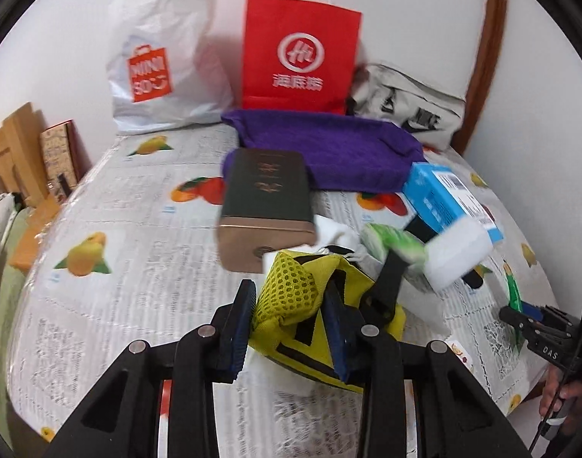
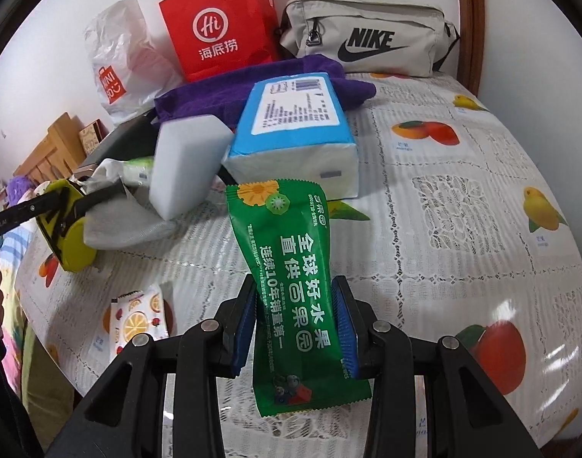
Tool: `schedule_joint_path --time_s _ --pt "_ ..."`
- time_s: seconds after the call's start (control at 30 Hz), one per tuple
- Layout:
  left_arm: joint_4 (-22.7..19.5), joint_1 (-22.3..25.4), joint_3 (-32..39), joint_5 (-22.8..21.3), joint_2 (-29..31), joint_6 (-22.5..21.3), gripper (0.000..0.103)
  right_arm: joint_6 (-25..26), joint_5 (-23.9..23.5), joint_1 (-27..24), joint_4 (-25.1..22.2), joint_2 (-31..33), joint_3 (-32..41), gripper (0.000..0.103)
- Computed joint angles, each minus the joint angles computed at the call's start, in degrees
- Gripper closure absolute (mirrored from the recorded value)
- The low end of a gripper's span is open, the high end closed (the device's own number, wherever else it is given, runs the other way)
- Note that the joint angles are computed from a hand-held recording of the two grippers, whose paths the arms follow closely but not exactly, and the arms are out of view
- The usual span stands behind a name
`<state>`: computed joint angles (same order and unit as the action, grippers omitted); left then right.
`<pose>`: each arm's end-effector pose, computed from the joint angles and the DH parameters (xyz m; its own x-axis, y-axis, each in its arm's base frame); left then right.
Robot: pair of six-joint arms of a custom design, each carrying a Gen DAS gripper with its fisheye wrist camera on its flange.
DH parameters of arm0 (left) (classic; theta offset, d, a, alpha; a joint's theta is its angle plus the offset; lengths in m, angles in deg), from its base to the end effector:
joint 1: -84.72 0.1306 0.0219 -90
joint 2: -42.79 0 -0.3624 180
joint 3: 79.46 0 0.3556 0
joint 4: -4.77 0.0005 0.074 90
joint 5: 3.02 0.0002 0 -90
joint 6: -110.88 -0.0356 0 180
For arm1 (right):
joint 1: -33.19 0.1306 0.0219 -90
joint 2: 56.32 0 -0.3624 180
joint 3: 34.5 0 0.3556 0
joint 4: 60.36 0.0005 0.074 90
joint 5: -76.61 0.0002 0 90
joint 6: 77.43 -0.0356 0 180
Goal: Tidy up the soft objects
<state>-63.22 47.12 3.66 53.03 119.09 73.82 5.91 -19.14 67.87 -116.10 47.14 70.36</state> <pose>0.2803 -0.1914 0.4341 -0.6519 -0.3335 -0.6810 -0.3775 0.9216 -0.0900 0.4303 0.3015 0.4027 -0.7349 -0.3681 -0.5696 -0.5325 0.8333 0.1485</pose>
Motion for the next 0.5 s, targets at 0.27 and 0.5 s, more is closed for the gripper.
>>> schedule_joint_path --time_s 0.27,0.5 --pt "-3.6 1.4 -2.5 2.1 -0.5 2.8 0.066 0.1 1.3 1.0 -1.3 0.2 1.0 0.065" --pt "-8.6 -1.3 -0.1 -2.9 -0.1 4.8 0.041 0.4 1.6 1.1 -1.6 0.3 1.2 0.065"
